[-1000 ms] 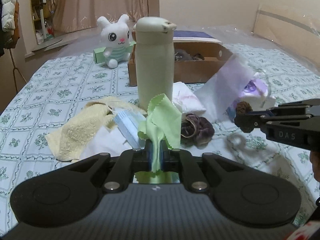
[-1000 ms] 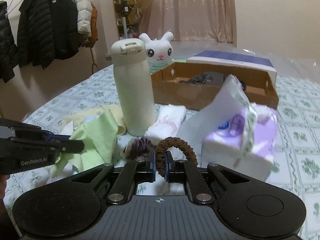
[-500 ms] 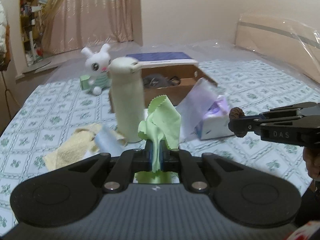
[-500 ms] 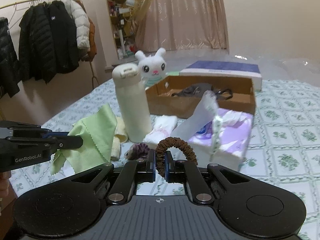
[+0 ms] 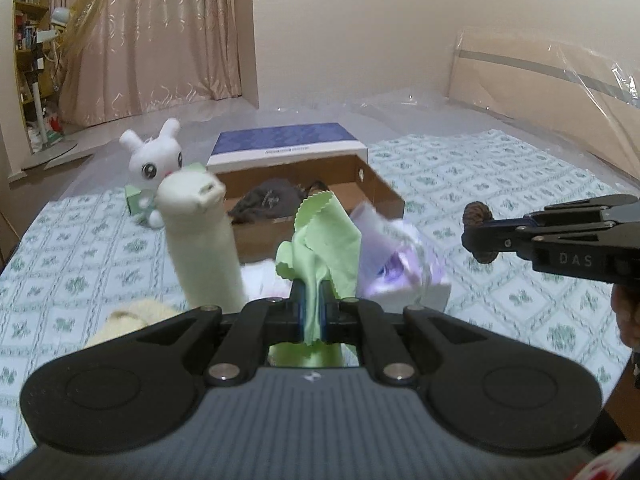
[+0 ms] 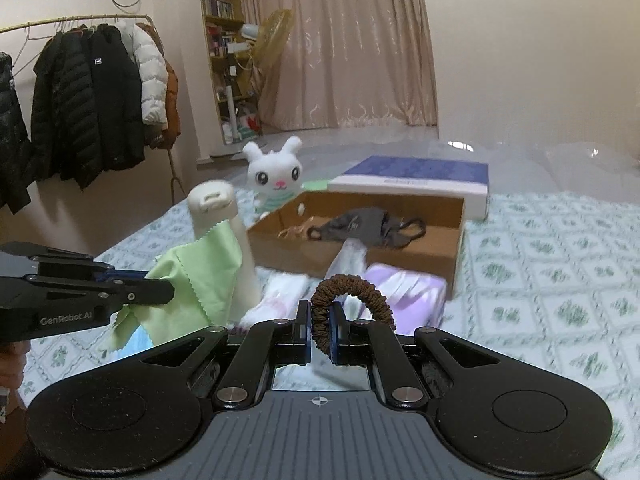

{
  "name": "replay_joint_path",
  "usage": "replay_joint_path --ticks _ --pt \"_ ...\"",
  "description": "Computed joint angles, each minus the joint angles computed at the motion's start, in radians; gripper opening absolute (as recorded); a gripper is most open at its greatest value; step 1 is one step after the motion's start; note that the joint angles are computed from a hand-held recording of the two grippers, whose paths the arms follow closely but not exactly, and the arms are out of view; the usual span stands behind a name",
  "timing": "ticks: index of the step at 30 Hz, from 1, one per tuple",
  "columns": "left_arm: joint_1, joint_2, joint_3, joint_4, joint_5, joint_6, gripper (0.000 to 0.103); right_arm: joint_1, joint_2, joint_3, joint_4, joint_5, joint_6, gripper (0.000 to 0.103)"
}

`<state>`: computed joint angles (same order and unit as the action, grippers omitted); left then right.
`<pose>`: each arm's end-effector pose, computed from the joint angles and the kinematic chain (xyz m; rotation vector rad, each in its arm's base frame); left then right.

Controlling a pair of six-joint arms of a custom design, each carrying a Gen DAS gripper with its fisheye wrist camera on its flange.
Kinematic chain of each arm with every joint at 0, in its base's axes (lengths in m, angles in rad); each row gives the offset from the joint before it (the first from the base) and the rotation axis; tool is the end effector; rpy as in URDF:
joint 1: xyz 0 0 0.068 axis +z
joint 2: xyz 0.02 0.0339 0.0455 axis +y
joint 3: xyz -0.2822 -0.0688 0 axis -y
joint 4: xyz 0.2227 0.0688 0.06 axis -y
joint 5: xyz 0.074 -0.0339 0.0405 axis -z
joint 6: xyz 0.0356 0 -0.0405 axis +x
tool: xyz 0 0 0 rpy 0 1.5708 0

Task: Organize soft objects
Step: 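Carry the green cloth and hair tie into the box and release both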

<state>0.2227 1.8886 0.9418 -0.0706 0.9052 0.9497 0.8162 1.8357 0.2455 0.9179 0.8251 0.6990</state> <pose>0.3353 0.0472 0.1542 1.0425 1.9051 -0.5335 0.1741 0.1470 0.1009 0.2987 1.9848 0.0262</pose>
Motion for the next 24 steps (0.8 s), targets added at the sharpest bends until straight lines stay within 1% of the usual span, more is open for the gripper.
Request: replay_joint_path --ticks 5,8,11,15,16,19,24 --pt "-0.109 -0.010 0.024 0.102 -0.048 -0.162 0.007 -0.153 -0.071 -0.039 0.089 -0.119 -0.160 0.008" --pt "-0.182 -0.006 0.061 0.142 -0.094 -0.263 0.007 -0.273 -0.096 -0.043 0.133 -0.227 -0.248 0.008" --pt "-0.271 0.011 0.104 0.203 -0.175 -0.373 0.007 -0.416 -0.094 -0.021 0.152 -0.365 -0.306 0.008" --pt "-0.385 0.071 0.209 0.226 -0.283 -0.496 0.007 -0.602 -0.044 0.051 0.157 -0.551 -0.375 0.008" --pt "-0.415 0.091 0.241 0.225 -0.321 -0.518 0.007 -0.642 -0.032 0.074 0.147 -0.591 -0.389 0.008" --pt "-0.478 0.166 0.352 0.193 -0.377 -0.578 0.008 -0.760 0.023 0.161 0.116 -0.714 -0.424 0.008" --pt "-0.557 0.334 0.595 0.084 -0.484 -0.670 0.008 -0.914 0.155 0.318 0.073 -0.884 -0.481 0.008"
